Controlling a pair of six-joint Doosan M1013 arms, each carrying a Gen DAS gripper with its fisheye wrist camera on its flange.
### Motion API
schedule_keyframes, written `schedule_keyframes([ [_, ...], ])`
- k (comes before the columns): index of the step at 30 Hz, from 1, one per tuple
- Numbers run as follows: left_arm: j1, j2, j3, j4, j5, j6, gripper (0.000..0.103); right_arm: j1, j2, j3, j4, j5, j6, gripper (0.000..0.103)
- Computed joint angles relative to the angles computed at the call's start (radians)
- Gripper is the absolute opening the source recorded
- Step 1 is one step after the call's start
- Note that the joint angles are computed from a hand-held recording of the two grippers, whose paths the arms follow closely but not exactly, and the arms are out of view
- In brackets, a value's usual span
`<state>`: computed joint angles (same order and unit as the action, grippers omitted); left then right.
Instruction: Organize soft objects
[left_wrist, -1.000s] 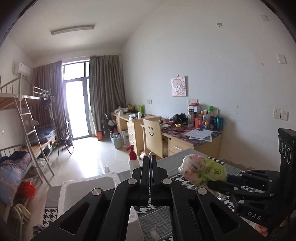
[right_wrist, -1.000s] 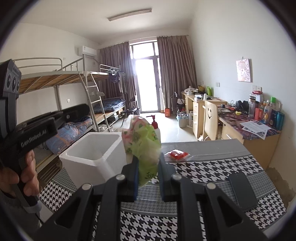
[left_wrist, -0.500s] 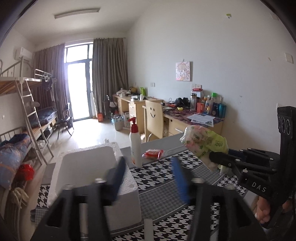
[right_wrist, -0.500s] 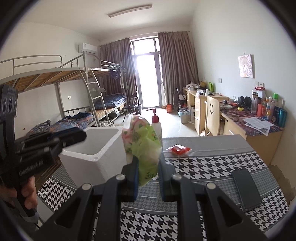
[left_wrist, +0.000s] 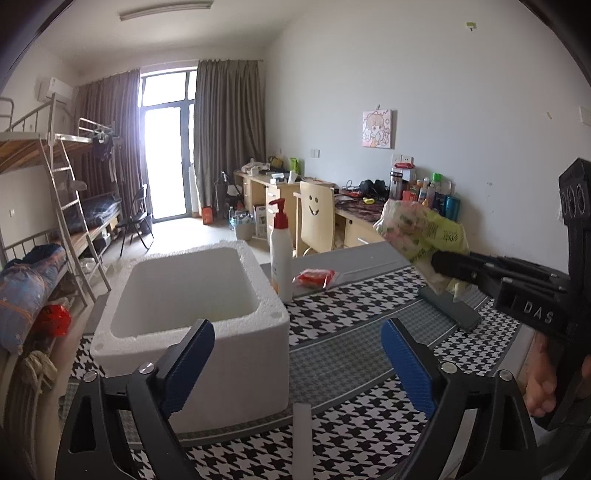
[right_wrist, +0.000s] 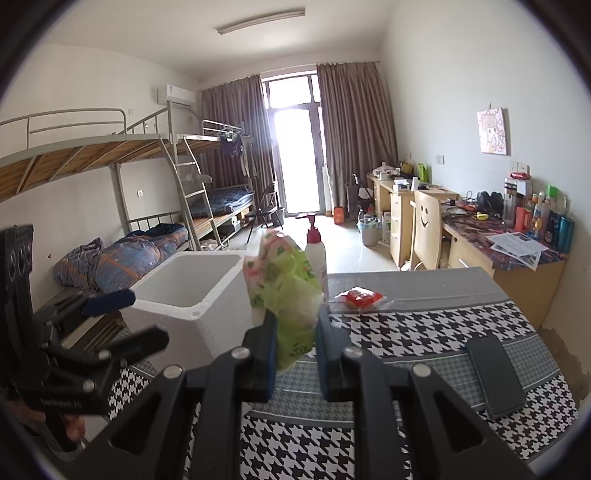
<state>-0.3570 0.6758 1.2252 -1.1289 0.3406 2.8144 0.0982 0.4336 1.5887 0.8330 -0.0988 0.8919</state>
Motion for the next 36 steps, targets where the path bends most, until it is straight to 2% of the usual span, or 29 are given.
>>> schedule_keyframes([
  [3,0.0,-0.001,0.011,-0.004,-0.008,0.003,0.098,0.0,0.003,-0.005,0.068,0.004,-0.066,0.021],
  [7,0.001,0.002,0.022,0.014,-0.008,-0.022,0.102,0.0,0.004,-0.006,0.065,0.009,-0.064,0.021],
  [11,0.001,0.01,0.021,0.071,0.003,-0.085,0.102,0.0,0.005,-0.007,0.073,0.01,-0.072,0.021],
  [16,0.002,0.015,0.029,0.087,-0.002,-0.105,0.102,0.0,0.01,-0.012,0.129,0.017,-0.131,0.021],
  [24,0.001,0.044,0.008,0.247,0.028,-0.282,0.102,0.0,0.011,-0.014,0.143,0.021,-0.149,0.021],
  [27,0.002,0.05,0.007,0.259,0.036,-0.294,0.102,0.001,0.011,-0.014,0.123,0.022,-0.128,0.021],
  [30,0.001,0.055,0.008,0.286,0.036,-0.325,0.102,0.003,0.014,-0.017,0.209,0.021,-0.218,0.021],
  [36,-0.002,0.074,-0.003,0.384,0.068,-0.422,0.102,0.003,0.017,-0.02,0.281,0.028,-0.29,0.021],
])
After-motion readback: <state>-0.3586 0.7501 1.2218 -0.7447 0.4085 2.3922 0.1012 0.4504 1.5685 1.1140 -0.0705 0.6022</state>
